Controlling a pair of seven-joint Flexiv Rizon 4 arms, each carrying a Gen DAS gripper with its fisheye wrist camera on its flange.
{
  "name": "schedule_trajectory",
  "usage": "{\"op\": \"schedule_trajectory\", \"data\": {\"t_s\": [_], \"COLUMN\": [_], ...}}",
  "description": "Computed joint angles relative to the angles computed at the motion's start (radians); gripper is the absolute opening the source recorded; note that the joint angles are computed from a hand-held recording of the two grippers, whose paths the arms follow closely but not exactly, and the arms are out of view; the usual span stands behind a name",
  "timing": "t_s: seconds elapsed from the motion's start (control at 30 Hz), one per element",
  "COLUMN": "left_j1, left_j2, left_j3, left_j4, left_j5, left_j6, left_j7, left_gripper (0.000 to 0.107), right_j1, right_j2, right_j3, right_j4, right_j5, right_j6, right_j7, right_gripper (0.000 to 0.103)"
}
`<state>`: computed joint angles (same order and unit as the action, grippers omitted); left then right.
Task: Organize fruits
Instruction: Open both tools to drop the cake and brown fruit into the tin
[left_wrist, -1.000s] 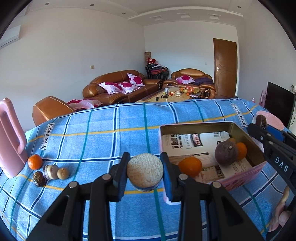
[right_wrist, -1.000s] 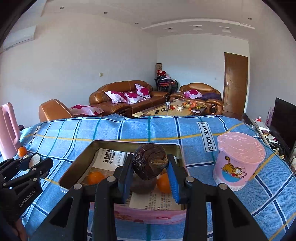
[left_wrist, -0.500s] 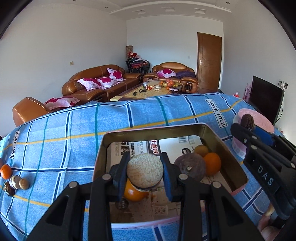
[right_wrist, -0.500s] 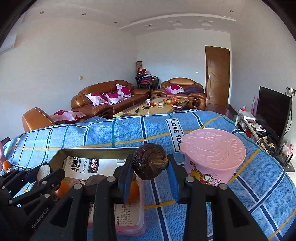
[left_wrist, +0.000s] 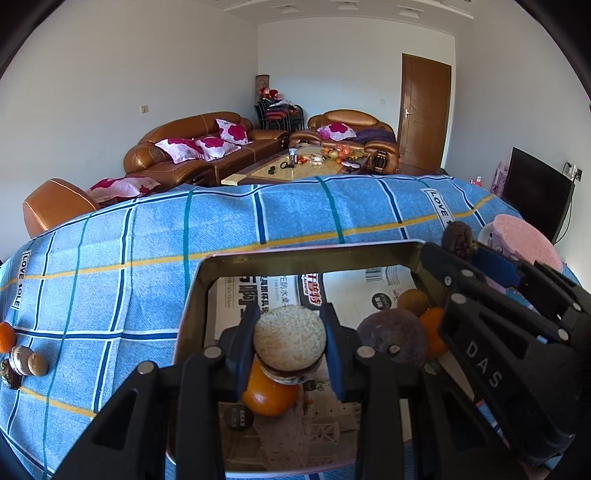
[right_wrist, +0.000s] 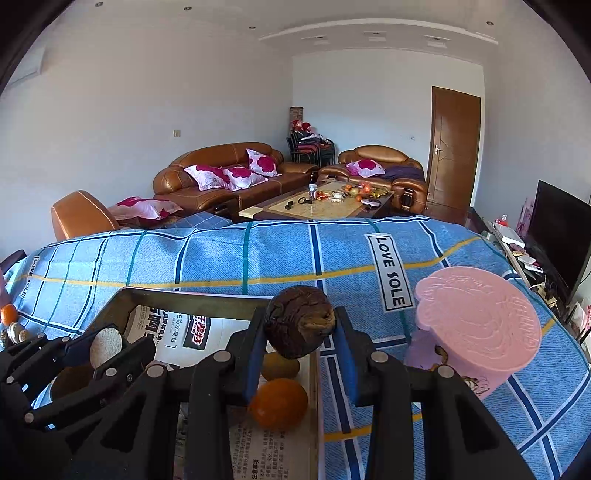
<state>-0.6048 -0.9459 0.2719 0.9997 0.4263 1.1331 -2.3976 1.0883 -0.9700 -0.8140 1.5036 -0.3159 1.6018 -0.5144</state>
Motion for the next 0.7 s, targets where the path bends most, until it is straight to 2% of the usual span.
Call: {"op": "schedule_trajectory", "data": {"t_s": [0.1, 0.33, 0.43, 0.47, 0.5, 0.53, 0.6, 0.67, 0.7], "left_j1": [0.016, 0.022, 0.027, 0.027, 0.025, 0.023, 0.019, -0.001, -0.013], "left_j2": [0.000, 0.000, -0.001, -0.001, -0.001, 0.000, -0.001, 0.002, 0.007], "left_j3": [-0.020, -0.021, -0.030, -0.030, -0.027, -0.026, -0.018, 0.015, 0.034], "left_j4": [0.004, 0.010, 0.011, 0.011, 0.011, 0.013, 0.010, 0.012, 0.019], "left_j5": [-0.017, -0.039, -0.046, -0.047, -0.046, -0.046, -0.044, -0.028, -0.011], "left_j6": [-0.002, -0.005, -0.004, -0.004, -0.004, -0.003, -0.003, -0.012, -0.003], "left_j7": [0.011, 0.006, 0.022, 0.026, 0.026, 0.025, 0.018, -0.022, -0.053], "left_gripper": [0.035, 0.035, 0.036, 0.036, 0.036, 0.037, 0.046, 0.083, 0.089], "right_j1": [-0.030, -0.147, -0.239, -0.260, -0.261, -0.242, -0.146, -0.046, -0.012], "right_j2": [0.008, 0.034, 0.046, 0.046, 0.045, 0.043, 0.024, -0.009, -0.023], "right_j3": [0.045, 0.212, 0.343, 0.380, 0.385, 0.356, 0.217, 0.076, 0.028], "right_j4": [-0.025, -0.079, -0.103, -0.110, -0.108, -0.097, -0.057, -0.021, -0.010], "right_j5": [-0.022, -0.088, -0.109, -0.086, -0.071, -0.059, 0.008, 0.091, 0.126], "right_j6": [-0.015, -0.010, 0.029, 0.042, 0.057, 0.074, 0.130, 0.150, 0.149], "right_j7": [-0.022, -0.073, -0.102, -0.132, -0.140, -0.132, -0.111, -0.091, -0.086], "right_gripper": [0.037, 0.038, 0.039, 0.046, 0.059, 0.065, 0.069, 0.074, 0.079]}}
